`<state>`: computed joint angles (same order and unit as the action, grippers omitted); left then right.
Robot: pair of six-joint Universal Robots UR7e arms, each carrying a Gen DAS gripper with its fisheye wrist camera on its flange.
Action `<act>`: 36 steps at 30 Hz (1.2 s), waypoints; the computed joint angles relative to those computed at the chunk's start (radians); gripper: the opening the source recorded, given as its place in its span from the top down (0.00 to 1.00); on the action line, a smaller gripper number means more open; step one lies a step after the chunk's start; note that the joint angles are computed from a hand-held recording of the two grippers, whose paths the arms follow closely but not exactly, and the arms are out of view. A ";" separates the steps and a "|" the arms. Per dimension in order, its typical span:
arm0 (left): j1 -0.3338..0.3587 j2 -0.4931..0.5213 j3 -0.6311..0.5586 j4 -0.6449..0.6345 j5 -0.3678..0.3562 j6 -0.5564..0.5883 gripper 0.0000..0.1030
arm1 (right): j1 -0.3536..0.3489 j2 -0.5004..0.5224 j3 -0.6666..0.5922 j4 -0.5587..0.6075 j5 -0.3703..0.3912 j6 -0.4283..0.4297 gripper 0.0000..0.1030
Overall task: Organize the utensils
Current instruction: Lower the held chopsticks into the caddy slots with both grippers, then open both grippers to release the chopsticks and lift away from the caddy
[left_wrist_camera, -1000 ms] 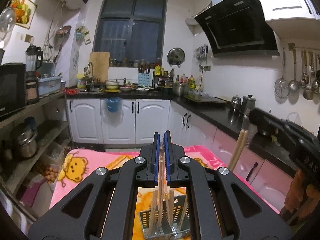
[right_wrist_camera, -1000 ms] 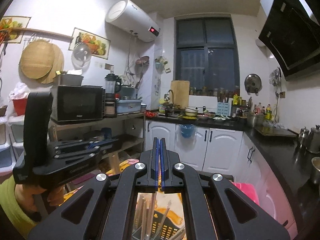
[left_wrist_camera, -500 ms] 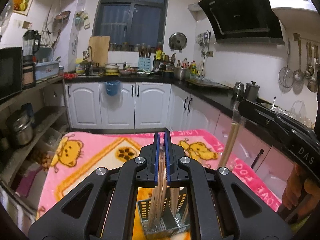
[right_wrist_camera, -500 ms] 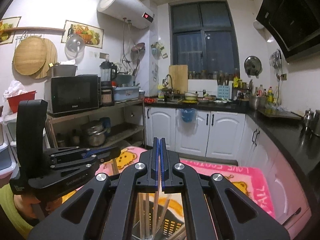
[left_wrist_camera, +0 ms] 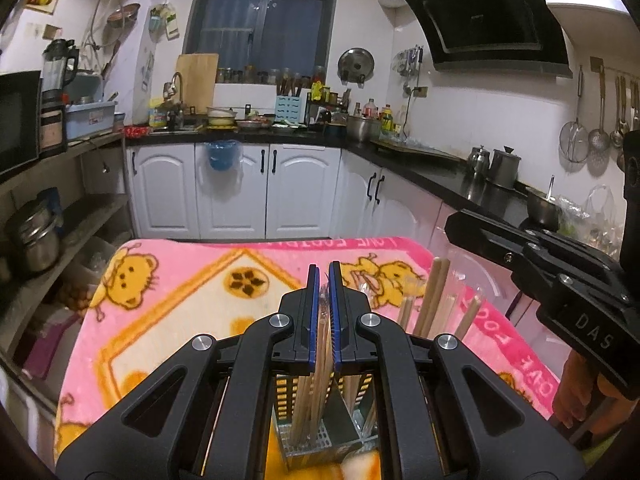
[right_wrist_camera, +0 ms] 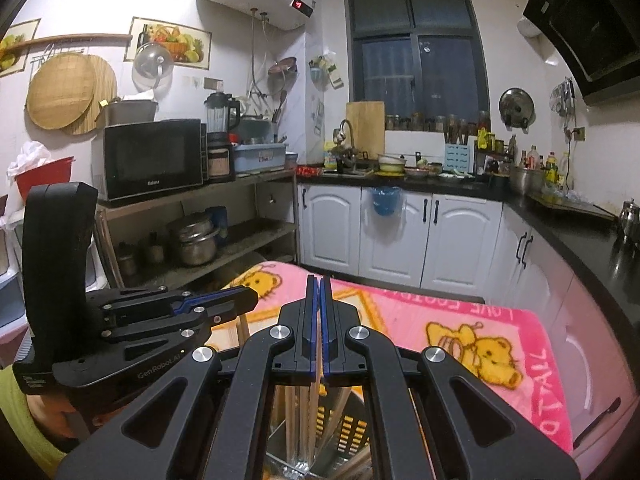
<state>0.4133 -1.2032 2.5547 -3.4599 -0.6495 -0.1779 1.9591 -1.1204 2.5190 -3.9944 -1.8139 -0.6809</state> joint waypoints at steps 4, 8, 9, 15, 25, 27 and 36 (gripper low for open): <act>0.002 0.006 0.015 -0.004 0.004 -0.011 0.98 | -0.006 0.016 0.011 -0.014 -0.012 -0.004 0.98; 0.002 0.003 0.030 0.000 0.007 -0.023 0.98 | -0.018 0.021 0.025 -0.018 -0.019 -0.003 0.98; 0.001 0.002 0.032 0.001 0.009 -0.026 0.98 | -0.022 0.021 0.029 -0.019 -0.018 -0.003 0.98; -0.008 -0.004 0.046 0.007 0.020 -0.037 0.98 | -0.030 0.029 0.041 -0.019 -0.032 -0.007 0.98; -0.016 -0.023 0.061 0.028 0.031 -0.055 0.85 | -0.034 0.010 0.055 0.019 -0.053 0.005 0.97; -0.017 -0.038 0.070 0.039 0.034 -0.060 0.82 | -0.028 0.009 0.052 0.025 -0.065 0.009 0.97; -0.028 -0.109 0.095 0.112 0.040 -0.099 0.67 | -0.022 -0.003 0.067 0.024 -0.099 0.022 0.79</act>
